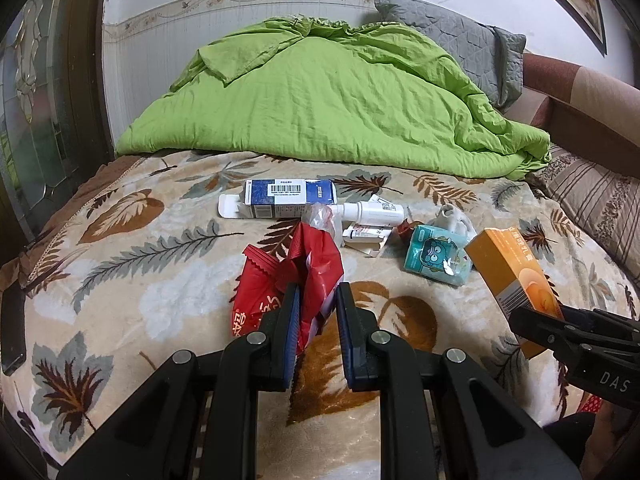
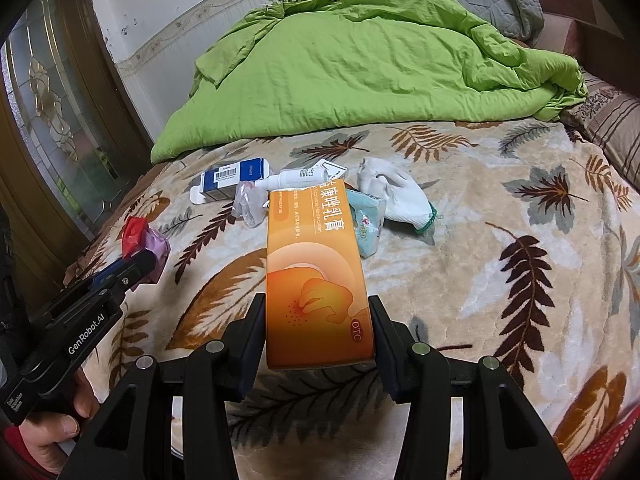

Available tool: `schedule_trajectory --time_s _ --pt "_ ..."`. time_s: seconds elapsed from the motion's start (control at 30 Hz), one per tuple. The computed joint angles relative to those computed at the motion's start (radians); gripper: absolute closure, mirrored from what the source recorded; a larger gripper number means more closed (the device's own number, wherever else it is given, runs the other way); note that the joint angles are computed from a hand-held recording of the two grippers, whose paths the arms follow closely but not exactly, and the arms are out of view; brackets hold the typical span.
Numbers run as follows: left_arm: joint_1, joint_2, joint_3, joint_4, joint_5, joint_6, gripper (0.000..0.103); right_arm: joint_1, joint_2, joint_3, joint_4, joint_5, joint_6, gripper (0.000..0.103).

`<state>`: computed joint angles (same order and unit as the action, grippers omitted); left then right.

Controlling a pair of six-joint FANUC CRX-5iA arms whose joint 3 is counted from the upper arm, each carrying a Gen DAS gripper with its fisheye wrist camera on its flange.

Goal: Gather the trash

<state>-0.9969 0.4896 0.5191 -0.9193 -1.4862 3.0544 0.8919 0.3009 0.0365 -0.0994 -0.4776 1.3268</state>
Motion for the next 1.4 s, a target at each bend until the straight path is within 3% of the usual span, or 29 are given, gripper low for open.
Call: schedule_trajectory --time_s 1.0,1.2,1.4 --pt "0.001 0.015 0.020 0.009 0.007 -0.022 0.086 -0.008 -0.016 -0.014 0.001 0.014 -0.028 0.051" --pt "0.000 0.024 0.034 0.035 0.040 -0.064 0.086 -0.049 -0.061 -0.031 -0.085 -0.017 0.005 0.051" --pt "-0.002 0.052 0.088 0.071 0.075 -0.123 0.086 -0.092 -0.147 -0.115 -0.076 -0.008 -0.015 0.051"
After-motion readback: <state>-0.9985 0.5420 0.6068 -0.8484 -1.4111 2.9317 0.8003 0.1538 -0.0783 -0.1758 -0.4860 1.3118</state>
